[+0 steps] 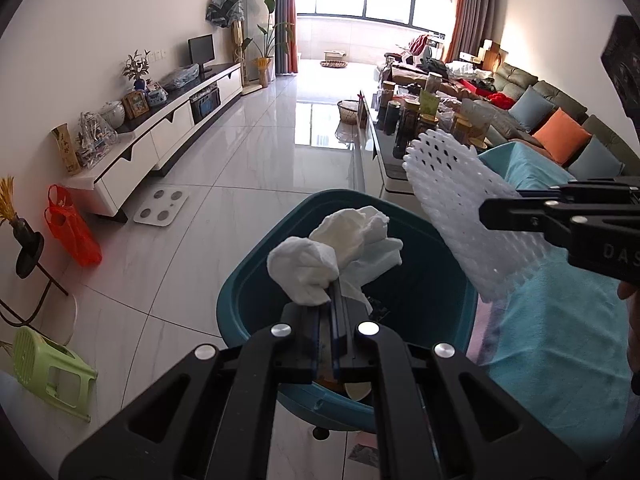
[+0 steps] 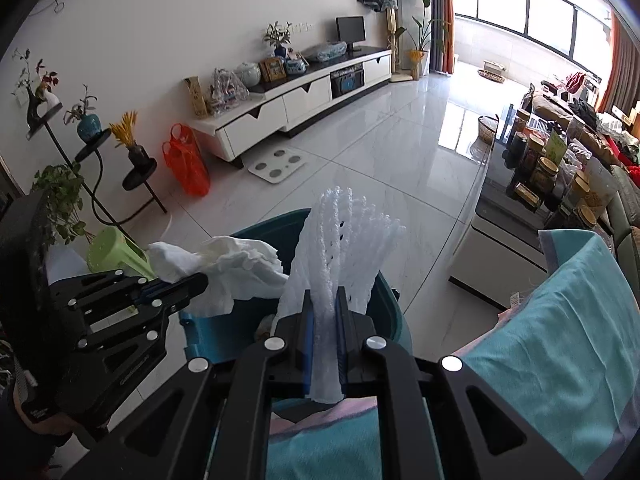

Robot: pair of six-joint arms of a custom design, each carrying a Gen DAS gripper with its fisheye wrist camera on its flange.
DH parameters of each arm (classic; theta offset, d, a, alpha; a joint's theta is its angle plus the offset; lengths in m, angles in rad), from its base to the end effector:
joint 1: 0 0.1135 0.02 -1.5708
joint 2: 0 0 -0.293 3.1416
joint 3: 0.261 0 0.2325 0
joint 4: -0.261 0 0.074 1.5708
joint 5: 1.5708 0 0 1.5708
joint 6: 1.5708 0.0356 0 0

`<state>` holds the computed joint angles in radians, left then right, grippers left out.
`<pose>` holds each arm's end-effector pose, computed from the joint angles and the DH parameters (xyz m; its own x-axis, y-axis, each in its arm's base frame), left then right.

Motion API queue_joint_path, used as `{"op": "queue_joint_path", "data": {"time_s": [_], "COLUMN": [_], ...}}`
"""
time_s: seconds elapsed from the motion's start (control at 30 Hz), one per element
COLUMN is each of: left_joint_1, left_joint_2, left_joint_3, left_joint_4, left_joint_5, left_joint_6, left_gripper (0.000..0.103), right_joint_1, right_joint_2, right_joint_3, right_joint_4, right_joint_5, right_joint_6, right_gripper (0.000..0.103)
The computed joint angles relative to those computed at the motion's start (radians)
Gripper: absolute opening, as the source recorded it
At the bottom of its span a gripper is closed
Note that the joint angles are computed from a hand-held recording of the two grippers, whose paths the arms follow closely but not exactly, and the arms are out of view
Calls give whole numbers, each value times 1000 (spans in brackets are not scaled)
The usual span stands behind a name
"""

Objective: Collect trash
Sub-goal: 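Open the left tool to drop the tissue while the right tool drops the foam net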

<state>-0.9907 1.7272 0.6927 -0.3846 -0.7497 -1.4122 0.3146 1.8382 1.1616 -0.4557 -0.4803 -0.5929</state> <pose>0.1557 -0.1934 0.1416 -0.6343 -0.3506 -0.6890 -0.4472 0.8934 -0.0428 0.3324 0.1255 0.2066 -0.4564 -0.6696 -0.5859 -0.8634 0.4925 0.1097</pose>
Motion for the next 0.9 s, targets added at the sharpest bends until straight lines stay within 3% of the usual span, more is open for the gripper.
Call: {"op": "queue_joint_path", "data": {"time_s": [0.53, 0.7, 0.73, 0.77, 0.87, 0.9], "left_joint_1": [78, 82, 82, 83, 76, 75], "left_joint_2": [99, 123, 129, 128, 136, 134], "left_joint_3": [-16, 4, 13, 11, 34, 37], "left_joint_4": [139, 128, 119, 119, 75, 68], "left_joint_5": [99, 97, 95, 96, 83, 81], "left_joint_6": [67, 58, 54, 52, 29, 24], "left_gripper": [8, 12, 15, 21, 32, 37], "right_joint_1": [134, 138, 135, 133, 129, 128], "right_joint_2": [154, 163, 163, 158, 150, 147], "right_joint_3": [86, 87, 89, 82, 84, 85], "right_joint_4": [-3, 11, 4, 14, 17, 18], "right_joint_5": [179, 189, 176, 173, 164, 162], "right_joint_6": [29, 40, 39, 42, 53, 58], "right_gripper": [11, 26, 32, 44, 47, 53]}}
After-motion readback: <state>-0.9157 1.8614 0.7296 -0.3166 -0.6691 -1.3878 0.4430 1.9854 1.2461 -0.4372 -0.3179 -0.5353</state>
